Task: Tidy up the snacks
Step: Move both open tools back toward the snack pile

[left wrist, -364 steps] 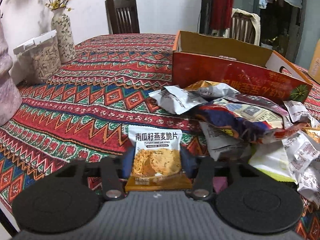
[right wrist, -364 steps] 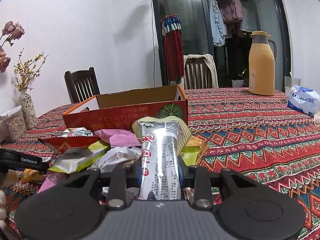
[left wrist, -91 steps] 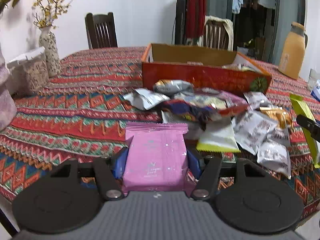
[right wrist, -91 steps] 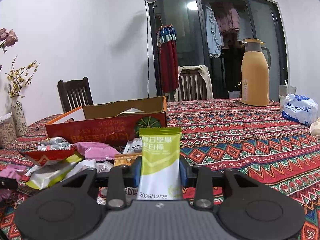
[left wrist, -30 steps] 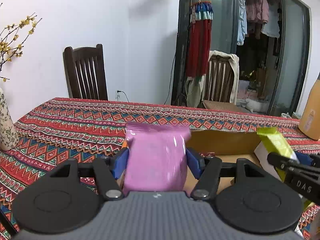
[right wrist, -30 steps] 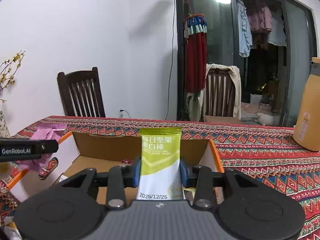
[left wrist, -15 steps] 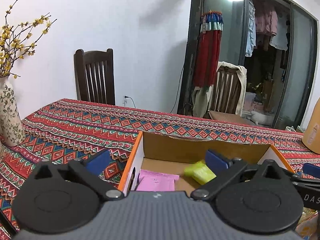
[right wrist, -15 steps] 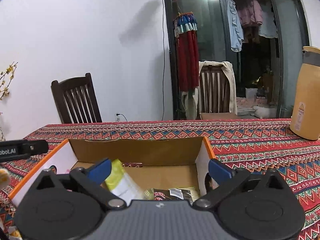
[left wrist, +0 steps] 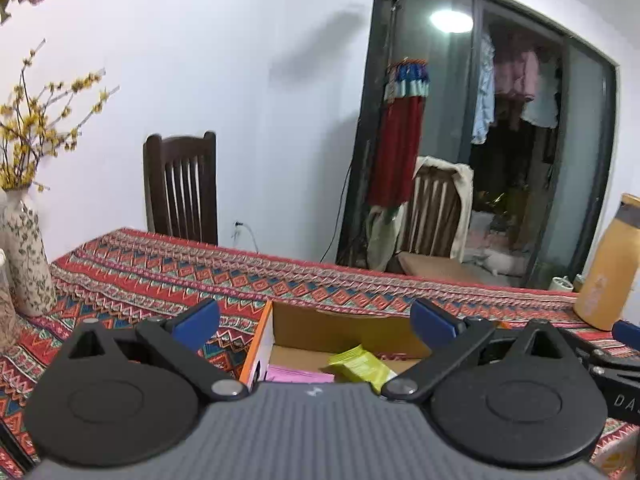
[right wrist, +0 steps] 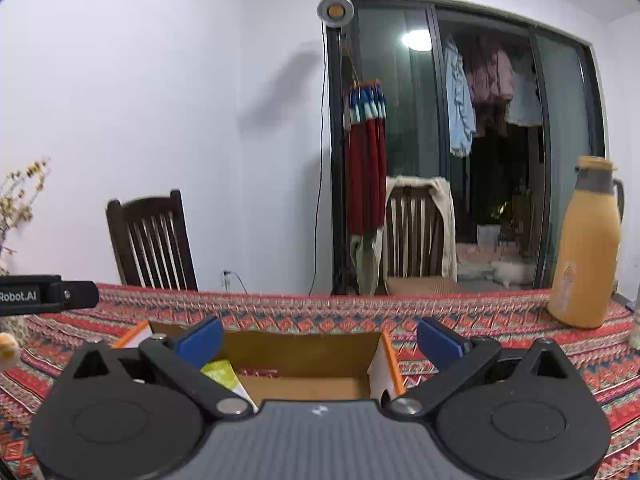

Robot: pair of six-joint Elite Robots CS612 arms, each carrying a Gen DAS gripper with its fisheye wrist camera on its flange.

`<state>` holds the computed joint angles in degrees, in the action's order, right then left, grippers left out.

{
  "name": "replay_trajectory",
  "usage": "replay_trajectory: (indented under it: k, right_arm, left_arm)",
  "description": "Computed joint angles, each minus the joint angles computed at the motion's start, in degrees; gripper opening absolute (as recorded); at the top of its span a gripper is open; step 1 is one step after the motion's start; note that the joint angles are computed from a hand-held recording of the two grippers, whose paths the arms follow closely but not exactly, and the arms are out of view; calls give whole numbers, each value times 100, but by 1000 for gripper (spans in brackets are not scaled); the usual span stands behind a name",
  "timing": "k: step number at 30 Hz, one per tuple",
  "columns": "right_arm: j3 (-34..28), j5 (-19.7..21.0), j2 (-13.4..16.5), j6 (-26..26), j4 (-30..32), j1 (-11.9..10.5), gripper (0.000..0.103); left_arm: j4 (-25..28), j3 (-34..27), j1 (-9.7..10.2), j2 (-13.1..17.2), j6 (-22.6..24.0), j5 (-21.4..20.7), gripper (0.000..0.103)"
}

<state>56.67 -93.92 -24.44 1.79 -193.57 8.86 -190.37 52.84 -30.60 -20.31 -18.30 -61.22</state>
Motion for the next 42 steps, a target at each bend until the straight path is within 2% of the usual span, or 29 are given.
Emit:
replay_trajectory:
  k: [9, 19, 27, 34, 42]
  right_arm:
    - [1124, -37, -546, -398, -790, 33, 103]
    - [2202, -29, -948, -305, -1049, 60, 103]
    - [2757, -198, -1087, -109, -906, 70, 103]
    - [3032, -412, -1129, 270, -768, 35, 103]
    - [3182, -378, -1191, 511, -407, 12, 103]
  left_arm:
    - [-714, 1120, -86, -495, 304, -93, 103]
    - [-1009, 2069, -119, -798, 264, -147, 103]
    - [-1149, 2518, -156, -817, 178, -198, 103]
    - [-1229, 2474, -171, -643, 171, -34, 103]
    - [-1343, 2475, -177, -599, 207, -86, 103]
